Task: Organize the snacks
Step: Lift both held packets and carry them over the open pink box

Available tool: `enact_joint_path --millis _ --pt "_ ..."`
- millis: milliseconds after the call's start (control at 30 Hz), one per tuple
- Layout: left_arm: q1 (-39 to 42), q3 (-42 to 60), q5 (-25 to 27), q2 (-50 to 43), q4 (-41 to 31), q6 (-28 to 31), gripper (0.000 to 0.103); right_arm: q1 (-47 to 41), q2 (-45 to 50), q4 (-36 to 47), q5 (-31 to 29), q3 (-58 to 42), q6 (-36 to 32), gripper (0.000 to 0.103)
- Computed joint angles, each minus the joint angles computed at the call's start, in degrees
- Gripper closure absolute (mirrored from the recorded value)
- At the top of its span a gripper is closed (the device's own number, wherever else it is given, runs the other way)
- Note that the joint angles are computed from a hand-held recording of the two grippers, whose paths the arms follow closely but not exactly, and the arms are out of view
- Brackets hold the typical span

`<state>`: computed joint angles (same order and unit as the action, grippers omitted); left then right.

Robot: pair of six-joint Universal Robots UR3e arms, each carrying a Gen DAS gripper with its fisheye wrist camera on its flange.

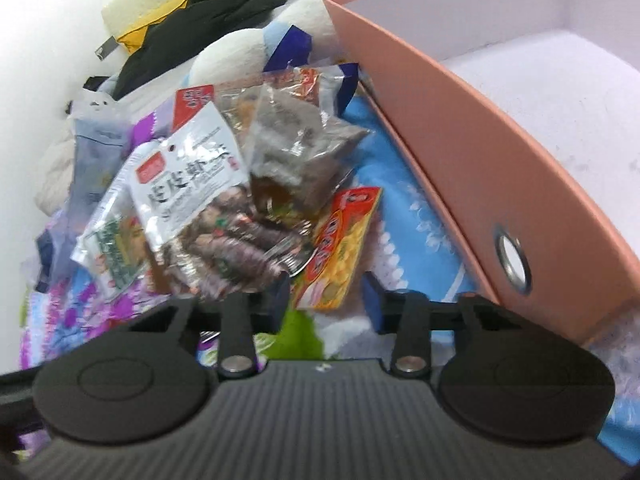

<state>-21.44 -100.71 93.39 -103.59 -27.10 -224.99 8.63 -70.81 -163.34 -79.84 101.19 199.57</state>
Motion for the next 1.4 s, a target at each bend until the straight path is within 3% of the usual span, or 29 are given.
enact_joint_path --millis 33,167,400,633,967,1333,1367,1400 --pt "-0.05 -0.31 0.13 0.37 0.01 -0.15 0.062 -0.12 0.47 -0.13 0.43 -0.23 0.51 0.081" --pt "-0.61 -1.54 1.41 2.58 -0.6 -1.06 0.062 0.41 0.12 -0.32 0.31 -0.45 -1.18 0.101" --pt "-3.58 -3.73 4.29 7.31 -3.58 -2.38 0.062 0.49 -7.59 2.84 0.7 4.02 -3.15 0.1" --pt "-9.09 -9.09 7.91 12.65 -4.58 -8.32 0.062 -1.06 -20.37 6.15 1.5 13.69 -5.76 0.1" --pt "-17.88 -8.82 13.18 11.55 -6.3 -15.71 0.062 -6.66 -37.88 17.42 5.96 24.95 -13.42 0.1" --pt "-19.96 -6.66 14.74 9.23 -6.79 -16.75 0.062 -11.21 -44.45 24.96 10.6 27.14 -22.56 0.091" --pt "-19.84 -6.48 14.83 9.23 -6.88 -16.58 0.062 -11.27 -44.51 25.46 10.58 26.69 -23.0 0.088" --pt "-19.69 -6.3 14.9 9.23 -6.97 -16.39 0.062 -11.45 -45.06 25.92 10.58 26.58 -23.54 0.067"
